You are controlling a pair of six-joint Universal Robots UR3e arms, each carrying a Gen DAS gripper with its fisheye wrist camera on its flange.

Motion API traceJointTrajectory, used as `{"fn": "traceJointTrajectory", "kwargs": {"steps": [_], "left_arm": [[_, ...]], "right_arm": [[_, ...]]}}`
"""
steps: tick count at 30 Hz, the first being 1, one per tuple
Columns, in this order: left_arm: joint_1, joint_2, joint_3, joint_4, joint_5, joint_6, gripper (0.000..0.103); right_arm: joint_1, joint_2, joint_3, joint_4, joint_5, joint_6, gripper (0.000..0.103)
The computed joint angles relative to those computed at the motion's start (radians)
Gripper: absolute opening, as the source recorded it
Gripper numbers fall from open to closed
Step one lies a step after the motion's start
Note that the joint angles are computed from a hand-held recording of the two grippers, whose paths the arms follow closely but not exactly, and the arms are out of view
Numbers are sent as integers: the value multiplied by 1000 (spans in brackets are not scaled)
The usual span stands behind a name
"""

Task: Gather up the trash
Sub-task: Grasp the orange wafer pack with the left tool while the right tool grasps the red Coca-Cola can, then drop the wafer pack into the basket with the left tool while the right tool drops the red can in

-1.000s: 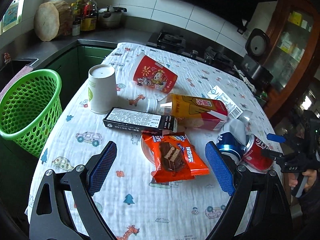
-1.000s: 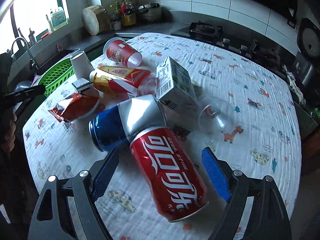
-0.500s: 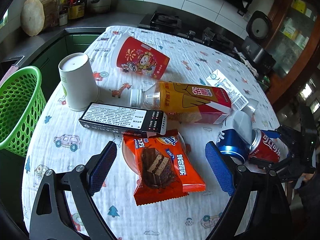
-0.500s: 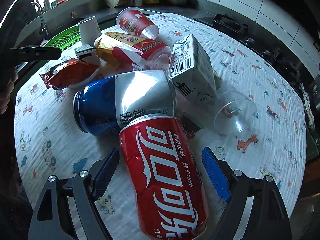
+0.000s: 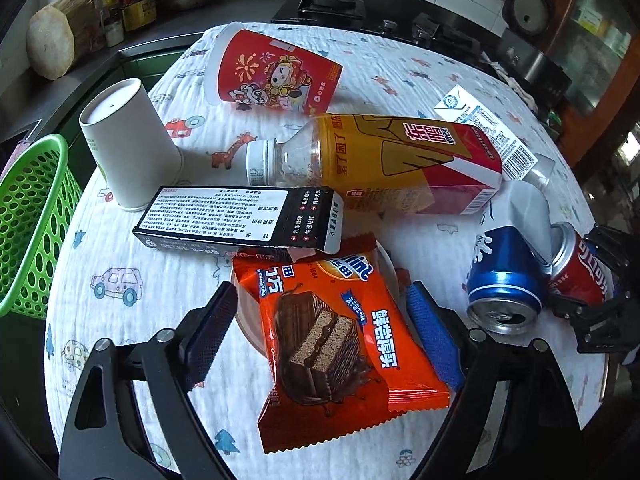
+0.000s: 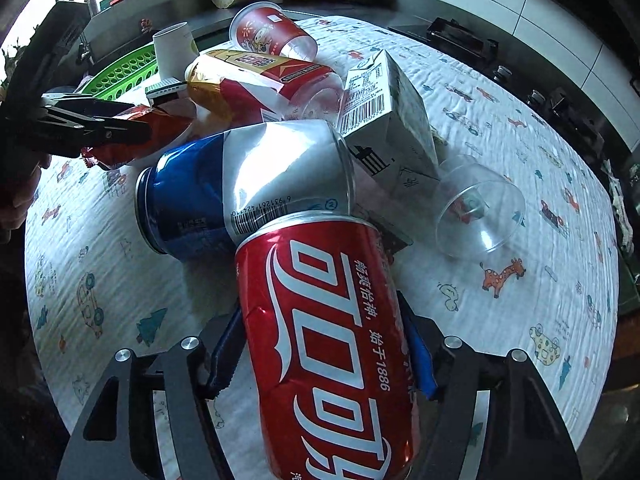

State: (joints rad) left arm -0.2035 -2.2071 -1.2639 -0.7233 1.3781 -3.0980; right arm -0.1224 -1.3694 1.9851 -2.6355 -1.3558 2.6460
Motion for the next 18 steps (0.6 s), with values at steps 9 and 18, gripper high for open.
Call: {"fn": "traceJointTrajectory", "kwargs": {"steps": [9,18], "left_arm": [[13,39,-73,39,-51,13,50],[24,159,-236,136,-101,45,45]], "right_arm": [[-21,-85,70,-6,13,17,65],[-17,-193,113,23,25,40,64]]}}
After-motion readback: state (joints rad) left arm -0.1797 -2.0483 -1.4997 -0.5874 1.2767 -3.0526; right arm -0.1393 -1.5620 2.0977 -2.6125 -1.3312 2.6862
